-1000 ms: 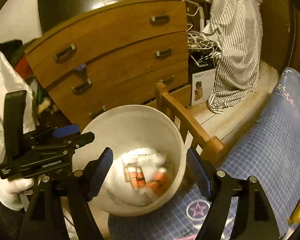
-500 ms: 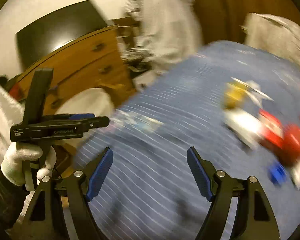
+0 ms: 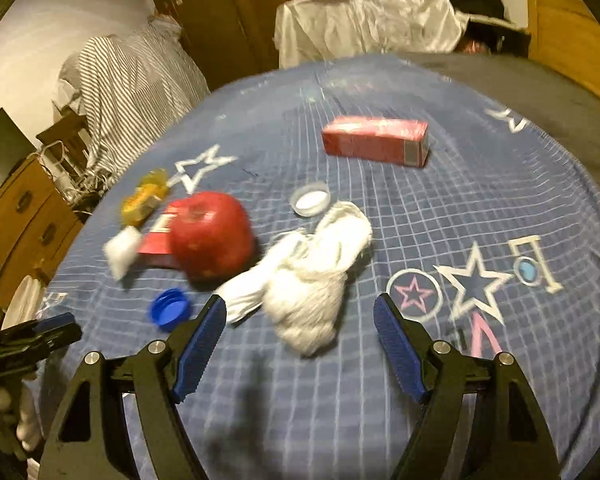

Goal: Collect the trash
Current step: 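Grasp the blue bottle cap with the left tool while the right tool grasps the white towel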

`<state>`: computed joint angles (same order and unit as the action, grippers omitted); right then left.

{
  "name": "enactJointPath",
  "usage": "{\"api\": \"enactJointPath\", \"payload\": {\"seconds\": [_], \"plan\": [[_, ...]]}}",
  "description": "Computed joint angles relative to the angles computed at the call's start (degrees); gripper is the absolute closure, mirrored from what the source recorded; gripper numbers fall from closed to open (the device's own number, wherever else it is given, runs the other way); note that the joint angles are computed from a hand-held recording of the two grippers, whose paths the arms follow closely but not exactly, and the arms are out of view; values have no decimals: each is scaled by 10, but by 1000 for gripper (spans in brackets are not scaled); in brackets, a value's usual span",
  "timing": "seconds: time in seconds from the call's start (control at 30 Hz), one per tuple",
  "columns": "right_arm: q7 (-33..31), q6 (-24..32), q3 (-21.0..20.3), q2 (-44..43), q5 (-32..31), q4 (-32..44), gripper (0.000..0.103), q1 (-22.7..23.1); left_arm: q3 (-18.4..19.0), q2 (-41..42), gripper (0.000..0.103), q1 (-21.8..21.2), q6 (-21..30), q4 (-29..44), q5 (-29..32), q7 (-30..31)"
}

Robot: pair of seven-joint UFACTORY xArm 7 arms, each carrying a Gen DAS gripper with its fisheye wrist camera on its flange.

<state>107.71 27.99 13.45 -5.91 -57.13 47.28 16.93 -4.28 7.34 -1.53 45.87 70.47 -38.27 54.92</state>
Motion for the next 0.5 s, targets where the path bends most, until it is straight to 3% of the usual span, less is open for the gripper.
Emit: {"api": "enactJointPath", "payload": {"seconds": [0.07, 0.17, 0.2, 0.33, 0.5], "plan": [[-29, -31, -19, 9, 21, -8, 31, -2, -11, -9, 38, -10, 0, -10, -6, 18], [-42, -43, -17, 24, 27, 2, 56, -5, -22, -9, 38, -30, 8, -12, -10, 38], [-41, -43, -17, 22, 27, 4, 60, -4, -24, -6, 38, -36, 8, -10, -8, 36], [-33, -42, -10, -3, 21, -9, 62, 4, -34, 16, 38, -57, -4, -2, 3, 26], [-102, -81, 15, -70, 86, -68, 62, 16, -44, 31, 38, -70, -35, 2, 10, 24]]}}
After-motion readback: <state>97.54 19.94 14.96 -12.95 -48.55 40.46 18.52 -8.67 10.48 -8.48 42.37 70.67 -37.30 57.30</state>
